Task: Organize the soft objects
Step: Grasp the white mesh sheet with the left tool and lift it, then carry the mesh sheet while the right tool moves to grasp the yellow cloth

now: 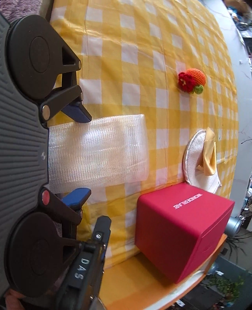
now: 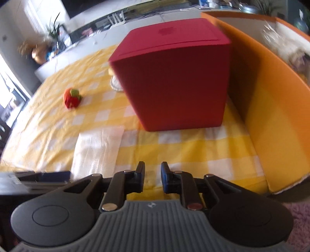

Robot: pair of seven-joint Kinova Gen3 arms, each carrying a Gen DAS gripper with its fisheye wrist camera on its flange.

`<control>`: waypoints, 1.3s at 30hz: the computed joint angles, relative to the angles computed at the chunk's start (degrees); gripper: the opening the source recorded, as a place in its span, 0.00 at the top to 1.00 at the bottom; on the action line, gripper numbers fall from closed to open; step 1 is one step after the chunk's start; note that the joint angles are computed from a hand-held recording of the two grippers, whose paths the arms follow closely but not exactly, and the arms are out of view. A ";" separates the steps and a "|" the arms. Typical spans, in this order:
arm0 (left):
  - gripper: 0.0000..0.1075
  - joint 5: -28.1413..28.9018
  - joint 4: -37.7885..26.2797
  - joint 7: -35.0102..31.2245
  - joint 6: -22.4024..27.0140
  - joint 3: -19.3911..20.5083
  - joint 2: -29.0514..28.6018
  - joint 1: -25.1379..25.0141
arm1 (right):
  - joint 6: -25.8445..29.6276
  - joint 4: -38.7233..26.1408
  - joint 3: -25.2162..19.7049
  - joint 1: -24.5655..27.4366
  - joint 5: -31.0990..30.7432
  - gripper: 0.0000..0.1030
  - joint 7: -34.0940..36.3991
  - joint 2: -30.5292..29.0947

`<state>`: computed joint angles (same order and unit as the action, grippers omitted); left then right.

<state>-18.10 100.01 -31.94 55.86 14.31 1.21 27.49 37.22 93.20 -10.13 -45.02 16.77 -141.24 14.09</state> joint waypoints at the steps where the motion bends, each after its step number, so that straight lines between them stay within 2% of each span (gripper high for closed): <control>1: 0.17 -1.42 -0.82 0.34 1.31 0.56 0.86 0.61 | -0.10 0.13 0.51 -0.26 -0.46 0.81 -0.12 -0.13; 5: 0.16 -6.26 -3.67 1.27 6.07 1.13 4.05 4.08 | -0.06 0.02 -0.35 0.21 -0.39 0.80 0.81 -0.05; 8: 0.20 -6.90 -3.42 1.63 5.97 0.34 4.07 5.29 | -0.11 -0.15 -0.53 0.48 -1.14 0.80 1.80 0.24; 10: 0.28 -7.20 -3.04 2.11 5.64 0.02 3.69 5.62 | -0.36 -0.11 -0.42 0.55 -1.56 0.80 1.98 0.37; 12: 0.52 -7.78 -2.55 2.69 5.19 0.01 3.16 5.87 | -0.43 -0.31 -0.21 0.25 -1.38 0.79 1.94 0.67; 13: 0.57 -8.36 -2.82 3.07 5.73 0.18 3.31 6.13 | -0.41 -0.36 -0.12 0.01 -1.11 0.79 1.92 0.73; 17: 0.92 -8.95 -2.46 3.04 4.72 0.36 3.15 6.41 | -0.39 -0.45 -0.11 -0.59 -0.24 0.79 2.63 0.96; 18: 0.96 -9.39 -2.50 3.23 4.84 0.47 3.26 6.60 | -0.46 -0.46 -0.06 -0.71 -0.10 0.79 2.75 1.03; 26: 0.97 -8.74 0.62 5.52 1.66 0.67 -2.03 4.03 | -0.05 -1.35 -0.26 -2.04 1.53 0.79 5.14 1.43; 33: 0.97 -2.17 1.74 -0.85 0.87 0.82 -7.35 -1.85 | 4.61 -6.33 -1.77 -2.85 0.32 0.79 11.70 2.56; 39: 0.97 0.52 1.78 -6.63 0.07 0.94 -10.41 -6.65 | 10.39 -14.93 -1.55 -4.82 0.74 0.79 18.12 5.51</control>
<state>-17.58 101.79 -38.58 55.92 15.25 -9.20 20.84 47.61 78.27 -11.68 -49.84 17.51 -123.12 19.61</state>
